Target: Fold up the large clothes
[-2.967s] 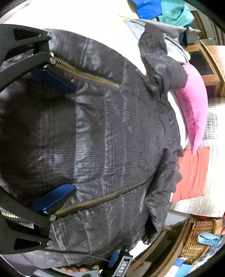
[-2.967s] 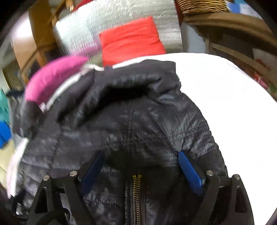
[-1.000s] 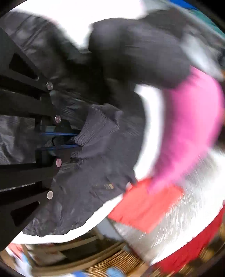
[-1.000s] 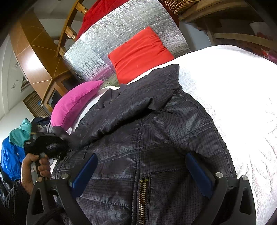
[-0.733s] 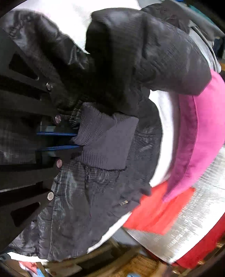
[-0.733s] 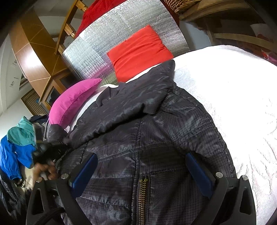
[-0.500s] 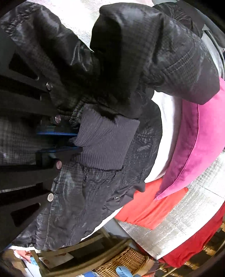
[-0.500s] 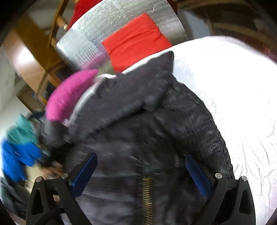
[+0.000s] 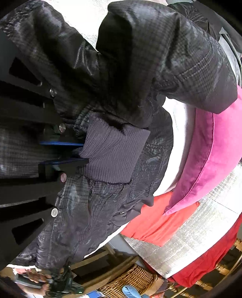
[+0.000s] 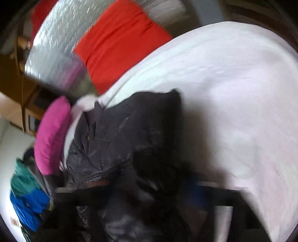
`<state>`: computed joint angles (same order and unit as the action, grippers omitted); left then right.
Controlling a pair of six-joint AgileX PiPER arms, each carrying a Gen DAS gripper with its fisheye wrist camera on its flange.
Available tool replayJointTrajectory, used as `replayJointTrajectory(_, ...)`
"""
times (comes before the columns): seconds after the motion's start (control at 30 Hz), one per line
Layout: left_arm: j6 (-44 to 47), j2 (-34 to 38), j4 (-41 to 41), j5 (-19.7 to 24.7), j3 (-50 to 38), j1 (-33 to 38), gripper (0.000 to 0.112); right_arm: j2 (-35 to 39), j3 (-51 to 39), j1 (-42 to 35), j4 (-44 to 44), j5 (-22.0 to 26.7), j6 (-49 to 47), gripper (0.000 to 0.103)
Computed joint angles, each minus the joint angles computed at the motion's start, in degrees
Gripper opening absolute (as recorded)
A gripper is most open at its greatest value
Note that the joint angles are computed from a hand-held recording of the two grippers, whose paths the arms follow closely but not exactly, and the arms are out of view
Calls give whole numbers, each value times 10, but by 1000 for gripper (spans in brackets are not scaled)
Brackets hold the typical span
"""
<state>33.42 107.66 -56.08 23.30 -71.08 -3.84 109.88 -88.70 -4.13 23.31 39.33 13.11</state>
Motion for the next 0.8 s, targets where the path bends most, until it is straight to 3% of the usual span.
replayJointTrajectory(0.07, -5, -1, 6, -3, 0, -3, 15, -28, 1, 29, -104, -37, 58, 17)
replayJointTrajectory(0.17, -4, -2, 9, -4, 0, -5, 16, 17, -24, 45, -209, 14, 142, 18)
replayJointTrajectory(0.23, -1, -3, 5, -1, 1, -3, 16, -3, 31, 49, -226, -37, 166, 30)
replayJointTrajectory(0.27, -2, -3, 4, 0, 1, -3, 16, -24, 65, 46, -226, -66, 193, 45)
replayJointTrajectory(0.3, -3, -4, 6, 0, 2, -3, 16, -43, 87, 45, -238, -77, 223, 69)
replayJointTrajectory(0.4, -7, -5, 10, 1, 2, -2, 16, -117, 151, 54, -225, -120, 216, 73)
replayJointTrajectory(0.5, -12, -5, 13, 2, 0, -2, 16, -156, 182, 83, -235, -93, 220, 80)
replayJointTrajectory(0.6, -7, -5, 7, 5, 0, 0, 16, -157, 224, 94, -199, -86, 180, 77)
replayJointTrajectory(0.63, -4, -4, 3, 7, 0, 1, 16, -150, 229, 90, -164, -79, 137, 67)
replayJointTrajectory(0.67, -3, -4, 2, 7, 0, 2, 16, -142, 228, 97, -153, -67, 115, 44)
replayJointTrajectory(0.7, -1, -4, 1, 7, 0, 2, 16, -147, 232, 100, -164, -70, 114, 38)
replayJointTrajectory(0.8, -1, -3, 3, 7, -1, 1, 18, -158, 225, 116, -247, -65, 176, 36)
